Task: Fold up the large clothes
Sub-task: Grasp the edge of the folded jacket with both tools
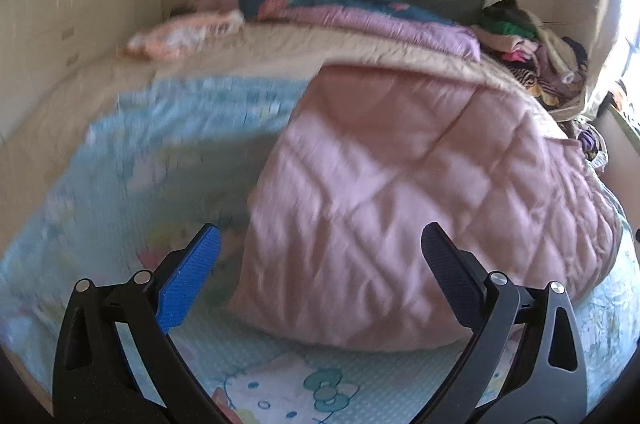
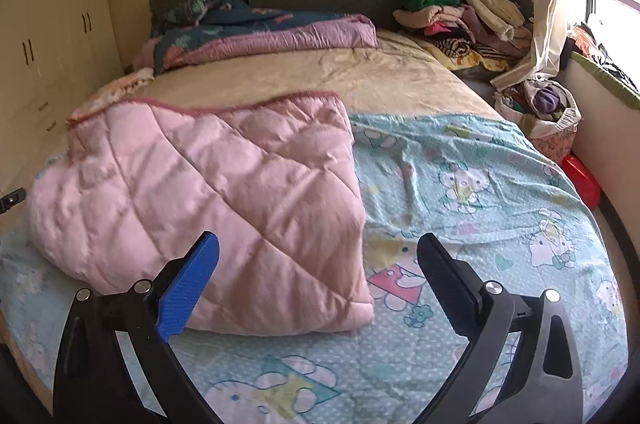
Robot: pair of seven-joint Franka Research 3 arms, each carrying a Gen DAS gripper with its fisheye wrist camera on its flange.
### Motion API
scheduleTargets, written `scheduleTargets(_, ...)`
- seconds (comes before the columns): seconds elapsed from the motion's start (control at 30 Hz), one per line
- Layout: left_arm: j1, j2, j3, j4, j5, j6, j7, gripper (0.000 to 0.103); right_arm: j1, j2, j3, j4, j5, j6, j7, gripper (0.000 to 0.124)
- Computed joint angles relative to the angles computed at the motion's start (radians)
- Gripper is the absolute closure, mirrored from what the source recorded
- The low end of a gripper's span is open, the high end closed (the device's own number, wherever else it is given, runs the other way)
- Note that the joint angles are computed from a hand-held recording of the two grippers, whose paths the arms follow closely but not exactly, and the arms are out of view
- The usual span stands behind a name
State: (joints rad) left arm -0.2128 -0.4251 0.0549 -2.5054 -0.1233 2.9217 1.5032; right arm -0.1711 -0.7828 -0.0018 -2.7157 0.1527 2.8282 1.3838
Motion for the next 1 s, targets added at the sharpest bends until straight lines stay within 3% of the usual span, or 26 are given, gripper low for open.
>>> scheduleTargets(0.1, -0.081, 0.036, 0.085, 0.009, -0.111, -0.017, 0.065, 0.009, -0.027, 0.065, 0.016, 0.010, -0.021, 0.025, 0.008, 0.025)
scheduleTargets(0.23, -0.200, 0.085, 0.188, 0.033, -0.339, -0.007, 0.231, 0.010, 0.022, 0.160, -0.035, 0.049, 0.016, 0.039, -0.007, 0.025)
scheduleTargets(0.27, -0.199, 0.091, 0.181, 0.034, -0.362, 0.007, 0.250, 0.024, 0.027, 0.188, -0.042, 0.062, 0.026, 0.041, -0.006, 0.025)
scheduleTargets(0.3, -0.212, 0.097, 0.183, 0.041, -0.392, 0.020, 0.287, 0.047, 0.031, 0.204, -0.045, 0.070, 0.031, 0.043, -0.009, 0.025)
scheduleTargets(0.33, -0.212, 0.102, 0.176, 0.047, -0.411, 0.027, 0.311, 0.056, 0.044, 0.221, -0.054, 0.077, 0.040, 0.049, -0.019, 0.037)
scheduleTargets(0.37, -0.202, 0.108, 0.156, 0.055, -0.412, 0.034, 0.325, 0.069, 0.072, 0.233, -0.074, 0.083, 0.058, 0.053, -0.042, 0.070)
scheduleTargets(0.4, -0.183, 0.114, 0.130, 0.063, -0.403, 0.041, 0.332, 0.079, 0.123, 0.243, -0.109, 0.102, 0.122, 0.029, -0.102, 0.077)
scheduleTargets(0.47, -0.117, 0.128, 0.049, 0.082, -0.324, 0.085, 0.301, 0.084, 0.139, 0.257, -0.101, 0.118, 0.124, 0.062, -0.092, 0.097)
scheduleTargets(0.57, -0.075, 0.170, 0.015, 0.156, -0.270, 0.078, 0.250, 0.085, 0.135, 0.274, -0.082, 0.164, 0.154, 0.105, -0.069, 0.103)
scheduleTargets(0.7, -0.002, 0.243, -0.040, 0.258, -0.205, 0.045, 0.168, 0.085, 0.052, 0.358, -0.009, 0.263, 0.103, 0.132, 0.024, 0.108)
scheduleTargets(0.77, 0.057, 0.289, -0.090, 0.298, -0.112, 0.025, 0.082, 0.085, 0.012, 0.401, 0.021, 0.298, 0.054, 0.118, 0.075, 0.109)
scheduleTargets(0.9, 0.107, 0.341, -0.137, 0.325, -0.015, 0.003, -0.021, 0.085, -0.092, 0.483, 0.101, 0.346, -0.131, 0.090, 0.267, 0.112)
scheduleTargets(1.0, 0.123, 0.367, -0.151, 0.346, 0.016, -0.002, -0.043, 0.083, -0.042, 0.520, 0.048, 0.358, -0.108, 0.085, 0.277, 0.112)
